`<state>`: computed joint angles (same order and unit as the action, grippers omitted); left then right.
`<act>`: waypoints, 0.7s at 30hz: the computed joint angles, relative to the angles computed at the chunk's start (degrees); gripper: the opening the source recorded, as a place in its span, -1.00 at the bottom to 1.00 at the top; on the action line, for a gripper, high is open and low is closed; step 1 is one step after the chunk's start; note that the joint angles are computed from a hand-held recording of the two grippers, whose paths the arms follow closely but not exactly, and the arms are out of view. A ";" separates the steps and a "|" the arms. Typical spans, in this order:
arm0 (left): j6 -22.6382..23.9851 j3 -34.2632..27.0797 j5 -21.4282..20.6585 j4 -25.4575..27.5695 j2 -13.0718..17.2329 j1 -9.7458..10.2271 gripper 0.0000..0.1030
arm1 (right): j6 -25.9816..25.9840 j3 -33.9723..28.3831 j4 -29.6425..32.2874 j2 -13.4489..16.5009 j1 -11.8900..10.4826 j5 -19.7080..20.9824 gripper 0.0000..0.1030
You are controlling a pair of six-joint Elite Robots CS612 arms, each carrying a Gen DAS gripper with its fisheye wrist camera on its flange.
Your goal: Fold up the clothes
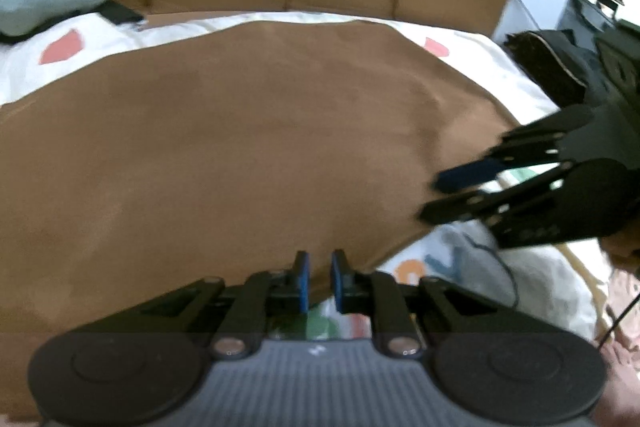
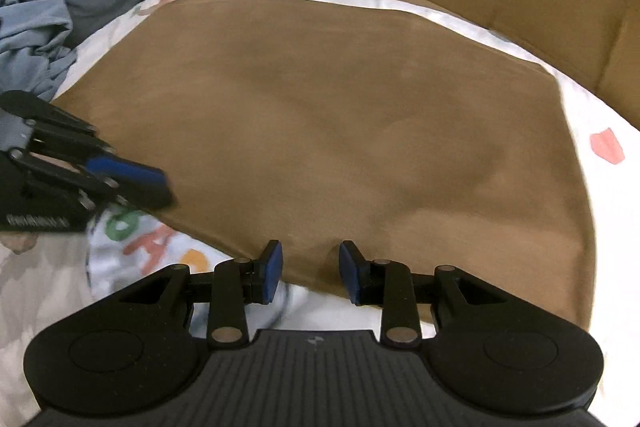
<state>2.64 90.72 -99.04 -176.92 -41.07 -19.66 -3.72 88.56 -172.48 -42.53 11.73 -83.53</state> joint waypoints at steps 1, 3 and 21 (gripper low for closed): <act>-0.71 0.26 0.58 -0.20 -0.15 0.17 -0.73 | 0.30 0.24 -0.11 -0.16 -0.15 -0.85 -0.27; -2.19 0.82 1.68 -0.70 -0.44 0.51 -0.73 | 1.01 0.84 -0.25 -0.59 -0.48 -2.22 -0.27; -7.61 3.23 10.57 1.80 -2.31 1.92 -0.71 | 10.04 3.52 -1.10 -1.72 -2.71 -13.27 -0.27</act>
